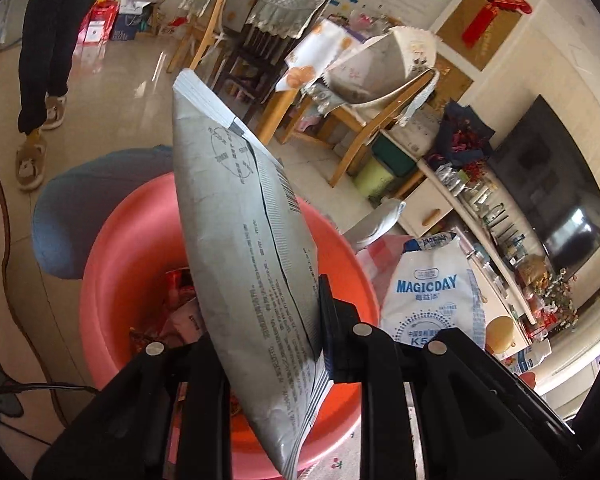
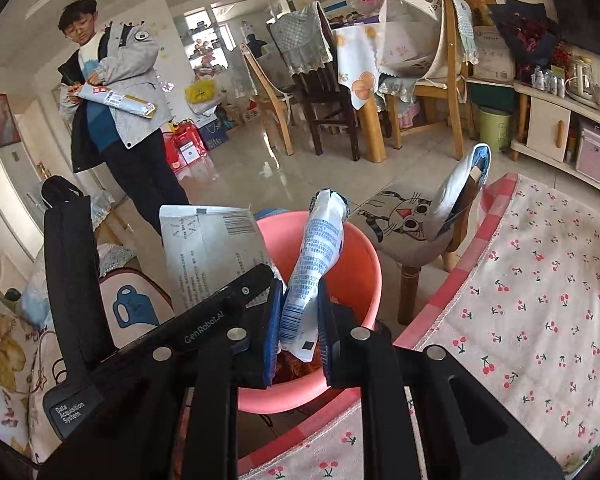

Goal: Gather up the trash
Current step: 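Open both tools over the pink bucket, dropping both bags, then move both tools back to the table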

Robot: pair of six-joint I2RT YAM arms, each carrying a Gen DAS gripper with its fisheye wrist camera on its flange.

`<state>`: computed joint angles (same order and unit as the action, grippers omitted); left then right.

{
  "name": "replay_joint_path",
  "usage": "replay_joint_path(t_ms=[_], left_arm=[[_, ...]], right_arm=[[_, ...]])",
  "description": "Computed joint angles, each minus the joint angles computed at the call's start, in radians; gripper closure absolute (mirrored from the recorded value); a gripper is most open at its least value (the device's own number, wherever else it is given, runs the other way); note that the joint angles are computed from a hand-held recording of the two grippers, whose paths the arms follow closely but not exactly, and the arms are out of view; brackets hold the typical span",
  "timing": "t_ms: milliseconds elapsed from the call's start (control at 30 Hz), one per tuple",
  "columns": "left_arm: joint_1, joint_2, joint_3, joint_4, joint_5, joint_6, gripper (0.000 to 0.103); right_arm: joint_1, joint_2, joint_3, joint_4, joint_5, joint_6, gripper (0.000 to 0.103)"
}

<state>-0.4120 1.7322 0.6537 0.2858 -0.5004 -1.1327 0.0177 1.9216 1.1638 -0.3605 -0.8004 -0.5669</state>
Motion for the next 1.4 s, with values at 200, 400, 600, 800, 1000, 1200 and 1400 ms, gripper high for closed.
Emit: replay_joint_path(t_ms=[200,400,600,800,1000,1200,1400], left_arm=[[0.023,0.013,0.028,-0.055,0.018,-0.006,0.043],[-0.027,0.008,0.051,-0.092,-0.073,-0.001,0.021],[-0.088,0.015,0.088,-0.074,-0.133,0.077,0.016],[-0.143,0.065,0.155,-0.055,-0.127,0.156,0.016],[-0.197,0.111,0.203,-0.038,-0.106,0.190,0.015],[-0.256,0.160,0.267,-0.041,-0.106,0.232,0.015],[-0.337,0.222,0.358,-0.075,-0.126,0.300,0.015]], right_arm=[[-0.001,0.041,-0.002,0.032,0.021,0.029,0.076],[-0.068,0.014,-0.050,0.078,0.028,0.027,0.040],[-0.135,-0.078,-0.183,0.198,0.087,-0.027,0.022],[-0.243,-0.118,-0.231,0.212,0.086,-0.097,0.015],[-0.354,-0.126,-0.235,0.179,0.067,-0.179,0.014],[-0.463,-0.117,-0.229,0.129,0.031,-0.264,0.014],[-0.569,-0.098,-0.182,0.052,-0.026,-0.318,0.014]])
